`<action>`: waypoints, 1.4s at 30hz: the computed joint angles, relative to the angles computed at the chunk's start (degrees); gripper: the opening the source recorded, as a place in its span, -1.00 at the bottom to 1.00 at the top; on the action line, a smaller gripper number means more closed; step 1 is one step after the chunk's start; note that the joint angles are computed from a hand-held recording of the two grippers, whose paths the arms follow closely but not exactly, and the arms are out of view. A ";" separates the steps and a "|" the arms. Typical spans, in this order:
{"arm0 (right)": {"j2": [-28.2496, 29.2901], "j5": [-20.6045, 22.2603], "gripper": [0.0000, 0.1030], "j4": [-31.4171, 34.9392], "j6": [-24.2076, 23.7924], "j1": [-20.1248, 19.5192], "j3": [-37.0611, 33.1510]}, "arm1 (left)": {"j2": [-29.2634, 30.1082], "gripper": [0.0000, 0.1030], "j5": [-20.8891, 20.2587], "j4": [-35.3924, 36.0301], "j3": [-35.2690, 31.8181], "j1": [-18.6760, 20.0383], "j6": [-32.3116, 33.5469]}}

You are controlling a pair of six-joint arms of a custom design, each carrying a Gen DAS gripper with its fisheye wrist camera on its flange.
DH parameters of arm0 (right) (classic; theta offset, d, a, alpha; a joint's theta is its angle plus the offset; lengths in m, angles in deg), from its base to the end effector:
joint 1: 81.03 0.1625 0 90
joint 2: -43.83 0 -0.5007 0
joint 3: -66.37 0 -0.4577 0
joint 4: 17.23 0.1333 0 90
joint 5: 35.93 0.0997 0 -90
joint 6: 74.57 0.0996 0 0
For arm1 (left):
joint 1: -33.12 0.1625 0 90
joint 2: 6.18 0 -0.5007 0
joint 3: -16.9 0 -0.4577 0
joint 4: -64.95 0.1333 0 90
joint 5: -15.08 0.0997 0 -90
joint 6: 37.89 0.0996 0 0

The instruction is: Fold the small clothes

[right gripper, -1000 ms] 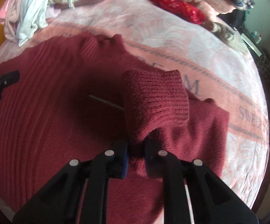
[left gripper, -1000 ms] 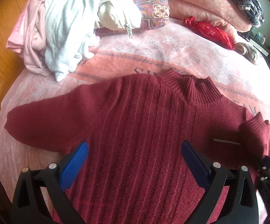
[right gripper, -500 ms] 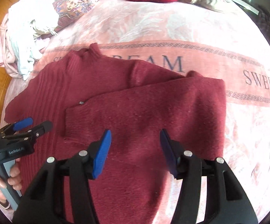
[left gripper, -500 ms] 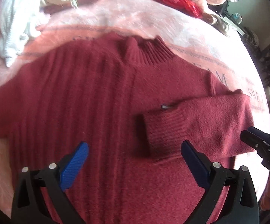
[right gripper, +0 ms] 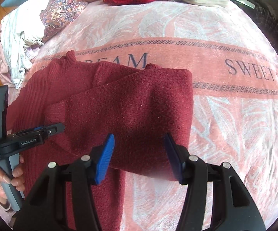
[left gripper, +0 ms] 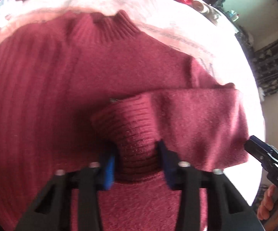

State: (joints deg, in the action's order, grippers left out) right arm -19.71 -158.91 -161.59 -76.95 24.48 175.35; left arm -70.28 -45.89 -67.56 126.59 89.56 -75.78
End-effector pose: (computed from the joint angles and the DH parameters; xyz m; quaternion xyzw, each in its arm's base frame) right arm 0.2515 -0.6107 0.2175 0.1268 -0.9478 0.1064 0.2726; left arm -0.1991 -0.6286 0.1936 -0.0298 0.9673 -0.1252 0.2186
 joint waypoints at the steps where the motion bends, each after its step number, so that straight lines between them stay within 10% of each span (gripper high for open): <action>1: -0.17 0.02 0.06 0.02 0.23 -0.09 0.04 | -0.09 -0.55 -0.19 -1.44 0.49 0.04 0.15; 14: 0.12 1.67 0.10 -0.73 1.89 0.17 -0.79 | -10.17 -0.71 6.28 -9.51 2.98 -3.45 8.21; 25: 4.39 10.41 0.17 5.02 6.43 -1.43 -4.08 | -15.49 -0.68 11.44 -1.76 3.86 6.06 5.74; 34: 7.17 4.00 -0.38 10.69 9.60 -1.59 -5.08 | -14.74 -0.30 16.67 4.63 4.45 7.52 4.15; 40: 7.60 -0.43 -0.24 9.21 9.22 0.12 -4.30 | -14.65 -0.21 18.23 5.08 4.84 6.99 3.52; 42: 7.30 -3.19 0.00 8.43 9.63 1.46 -4.21 | -16.22 0.11 16.58 7.83 4.17 6.94 1.91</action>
